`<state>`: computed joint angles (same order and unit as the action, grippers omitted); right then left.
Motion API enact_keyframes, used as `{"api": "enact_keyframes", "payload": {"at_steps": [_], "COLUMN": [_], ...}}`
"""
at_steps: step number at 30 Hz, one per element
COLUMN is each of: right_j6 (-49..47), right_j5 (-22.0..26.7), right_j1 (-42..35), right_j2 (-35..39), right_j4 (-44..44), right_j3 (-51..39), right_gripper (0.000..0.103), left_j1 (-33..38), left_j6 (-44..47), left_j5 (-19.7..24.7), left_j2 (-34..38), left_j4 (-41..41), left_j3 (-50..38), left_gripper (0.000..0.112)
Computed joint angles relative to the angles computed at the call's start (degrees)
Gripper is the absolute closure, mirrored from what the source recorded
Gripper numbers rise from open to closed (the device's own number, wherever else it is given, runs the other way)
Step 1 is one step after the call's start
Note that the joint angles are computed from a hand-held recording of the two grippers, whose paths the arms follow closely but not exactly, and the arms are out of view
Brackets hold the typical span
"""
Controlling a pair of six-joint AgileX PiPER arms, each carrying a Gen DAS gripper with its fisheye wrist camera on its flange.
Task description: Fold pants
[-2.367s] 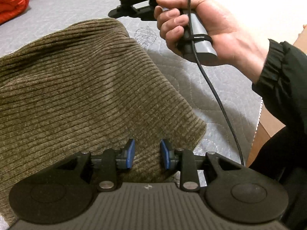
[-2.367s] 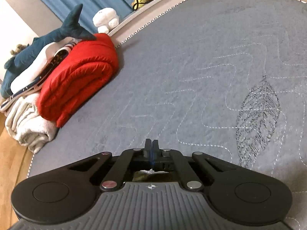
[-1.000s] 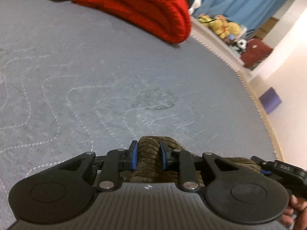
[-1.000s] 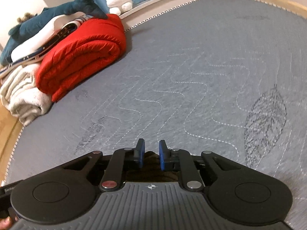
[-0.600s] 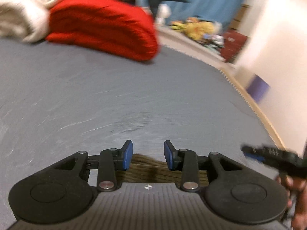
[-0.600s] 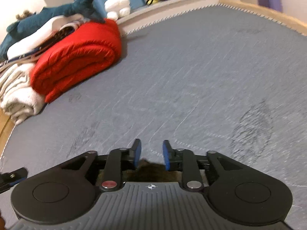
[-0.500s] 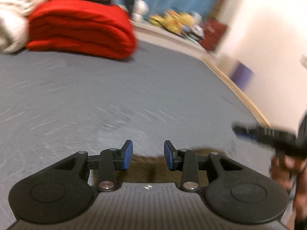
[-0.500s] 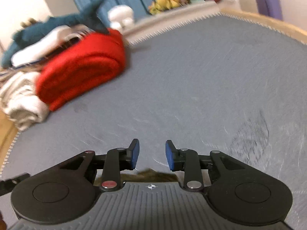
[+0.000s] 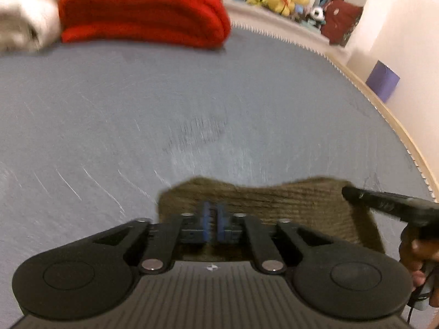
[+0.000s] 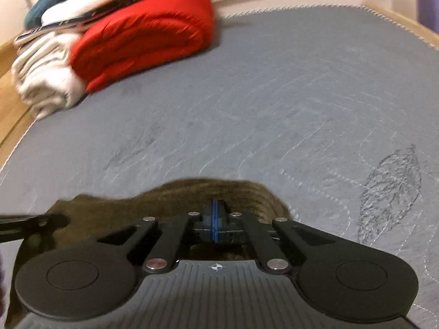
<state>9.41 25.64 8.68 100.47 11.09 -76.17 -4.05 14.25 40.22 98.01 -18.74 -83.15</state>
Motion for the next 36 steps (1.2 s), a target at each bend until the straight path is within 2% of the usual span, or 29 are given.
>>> {"api": "enact_keyframes", "payload": {"at_steps": [3, 5, 7, 9, 11, 13, 14, 15, 17, 19, 20, 21, 23, 24, 25, 26, 27, 28, 30, 32, 34, 35, 36], "right_j6": [11.9, 18.8, 19.0, 20.2, 19.5, 25.5, 27.8, 28.2, 22.1, 10.7, 4.9, -0.8, -10.1, -12.5, -12.8, -10.8, -7.4, -5.2, 2.8, 14.0, 25.4, 31.1, 36.9], "right_j5": [-0.6, 0.8, 1.4, 3.2, 4.5, 8.8, 10.6, 10.4, 10.2, 10.8, 12.0, 14.2, 20.6, 24.6, 26.2, 25.5, 25.1, 26.8, 31.7, 33.5, 35.6, 37.0, 38.1], "right_j1": [4.3, 6.4, 6.5, 6.8, 7.0, 9.3, 10.6, 11.2, 11.4, 11.6, 11.9, 11.8, 12.2, 13.5, 15.2, 17.6, 18.7, 18.5, 19.8, 24.7, 29.4, 31.6, 33.8], "right_j2": [0.0, 0.1, -0.4, -0.9, -2.3, -3.8, -5.4, -7.8, -11.5, -15.7, -17.6, -18.7, -18.8, -17.7, -16.9, -17.3, -18.0, -18.0, -18.3, -20.4, -22.8, -24.8, -26.6], "right_j4": [-17.2, -24.6, -25.0, -25.5, -23.7, -30.4, -33.6, -34.6, -29.5, -19.4, -14.1, -8.3, -2.2, -2.5, -5.1, -9.4, -11.5, -11.3, -15.0, -24.2, -32.5, -35.6, -38.5], "right_j3": [0.2, -0.5, -0.2, -0.6, -0.4, -1.4, -1.2, 0.5, 1.8, 3.7, 4.7, 5.1, 5.7, 6.4, 7.9, 10.6, 11.7, 10.4, 6.7, 5.2, 4.2, 3.8, 3.8], "right_gripper": [0.103, 0.103, 0.103, 0.103, 0.103, 0.088, 0.067, 0.051, 0.050, 0.048, 0.041, 0.028, 0.015, 0.014, 0.014, 0.008, 0.008, 0.008, 0.009, 0.008, 0.005, 0.000, 0.001], "left_j1": [1.4, 2.0, 1.7, 3.5, 4.1, 2.2, 2.4, 3.3, 5.4, 5.0, 3.8, 2.9, 2.3, 1.9, 0.8, -0.7, -1.7, -2.0, 0.4, 2.9, 2.4, 1.7, 1.1], "left_j6": [7.1, 11.5, 12.7, 15.0, 12.2, 9.6, 11.0, 13.7, 18.5, 21.7, 22.4, 23.3, 23.0, 20.9, 18.0, 14.7, 12.3, 10.6, 9.3, 6.6, 0.4, -3.3, -6.4], "left_j5": [3.7, 7.5, 9.1, 7.0, 9.3, 8.1, 7.9, 9.8, 14.4, 17.2, 16.3, 14.1, 11.4, 13.0, 14.0, 15.4, 16.1, 15.8, 17.0, 17.2, 16.4, 15.8, 15.3], "left_j2": [-3.5, -4.6, -3.4, -4.9, -6.6, -10.7, -12.5, -13.8, -13.7, -14.2, -14.7, -15.5, -17.9, -18.5, -19.1, -19.9, -20.9, -22.4, -25.5, -30.1, -35.5, -38.3, -39.9], "left_j4": [-4.0, -4.2, 1.4, -0.4, 0.9, 6.5, 6.5, 4.3, 0.3, 1.8, 5.1, 7.4, 9.1, 9.8, 11.6, 14.4, 16.5, 17.4, 13.8, 9.6, 12.2, 14.0, 15.2], "left_j3": [0.7, 1.7, 3.1, 6.9, 6.0, 7.2, 8.4, 8.5, 7.6, 9.7, 12.3, 15.4, 19.2, 18.8, 18.5, 18.1, 17.8, 18.7, 18.7, 19.5, 20.7, 21.6, 22.0], "left_gripper": [0.090, 0.090, 0.093, 0.093, 0.094, 0.093, 0.092, 0.092, 0.090, 0.089, 0.087, 0.084, 0.083, 0.082, 0.081, 0.078, 0.075, 0.071, 0.038, 0.026, 0.025, 0.025, 0.025]}}
